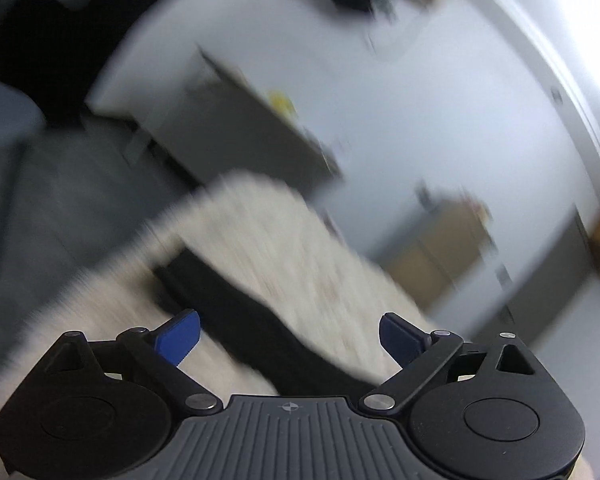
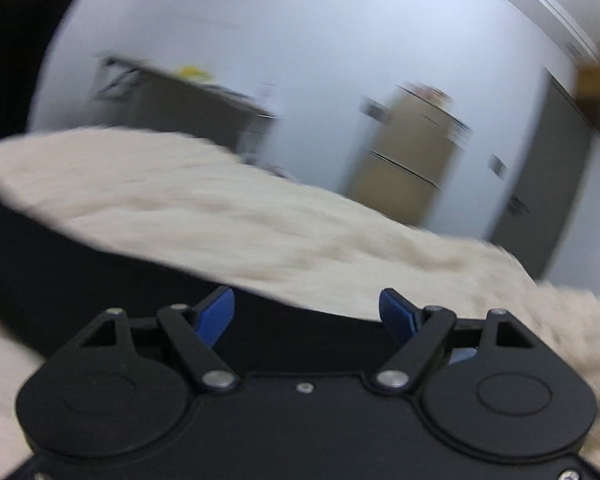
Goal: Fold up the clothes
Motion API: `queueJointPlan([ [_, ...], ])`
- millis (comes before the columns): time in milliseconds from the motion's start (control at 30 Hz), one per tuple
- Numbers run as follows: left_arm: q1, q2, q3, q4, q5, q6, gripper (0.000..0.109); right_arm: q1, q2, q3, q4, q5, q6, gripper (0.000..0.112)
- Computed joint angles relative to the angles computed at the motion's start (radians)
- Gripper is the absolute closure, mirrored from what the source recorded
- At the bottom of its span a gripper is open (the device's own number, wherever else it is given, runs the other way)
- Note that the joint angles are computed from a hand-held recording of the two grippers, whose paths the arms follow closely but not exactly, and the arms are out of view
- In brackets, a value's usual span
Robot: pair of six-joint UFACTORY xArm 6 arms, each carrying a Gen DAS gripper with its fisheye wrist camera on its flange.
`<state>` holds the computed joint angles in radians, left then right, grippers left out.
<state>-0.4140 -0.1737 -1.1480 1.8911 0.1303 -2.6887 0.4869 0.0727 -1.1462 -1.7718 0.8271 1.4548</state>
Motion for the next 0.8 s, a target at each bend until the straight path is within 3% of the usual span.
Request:
queueJointPlan([
  [133, -0.048, -0.108, 0.11, -0.07, 0.229, 0.066, 0.014, 0.149, 0.258, -0.297, 0.022, -0.014, -0.182, 0.032],
  [200, -0.096, -0.14, 0.142, -0.124, 0.381, 0.147, 0.014, 0.202, 0.416, -0.507, 0.017, -0.083, -0.265, 0.043],
  [233, -0.111, -0.15, 0.152, -0.133, 0.434, 0.167, 0.014, 0.209, 0.458, -0.575, 0.041, -0.14, -0.294, 0.044],
  [300, -0.122, -0.163, 0.163, -0.145, 0.489, 0.188, 0.014, 0.205, 0.512, -0.672, 0.068, -0.278, -0.359, 0.022],
  [333, -0.127, -0.17, 0.168, -0.15, 0.517, 0.198, 0.014, 0.198, 0.525, -0.702, 0.039, -0.341, -0.353, 0.02],
  [367, -0.125, -0.172, 0.169, -0.152, 0.521, 0.199, 0.014, 0.195, 0.528, -0.727, -0.03, -0.362, -0.307, 0.02],
  [433, -0.104, -0.173, 0.169, -0.151, 0.492, 0.177, 0.014, 0.187, 0.51, -0.739, -0.136, -0.298, -0.166, 0.014],
  [500, -0.089, -0.169, 0.166, -0.138, 0.471, 0.159, 0.013, 0.167, 0.497, -0.745, -0.101, -0.188, -0.121, 0.012],
  [600, -0.065, -0.148, 0.147, -0.12, 0.424, 0.131, 0.013, 0.14, 0.529, -0.801, 0.11, 0.018, -0.207, 0.015],
  [667, -0.052, -0.143, 0.139, -0.117, 0.394, 0.135, 0.013, 0.132, 0.56, -0.837, 0.19, 0.083, -0.27, 0.016],
  [733, -0.039, -0.136, 0.133, -0.103, 0.365, 0.137, 0.013, 0.135, 0.6, -0.87, 0.219, 0.094, -0.333, 0.016],
  [800, -0.034, -0.138, 0.135, -0.093, 0.354, 0.132, 0.013, 0.144, 0.657, -0.923, 0.27, 0.03, -0.449, 0.018],
])
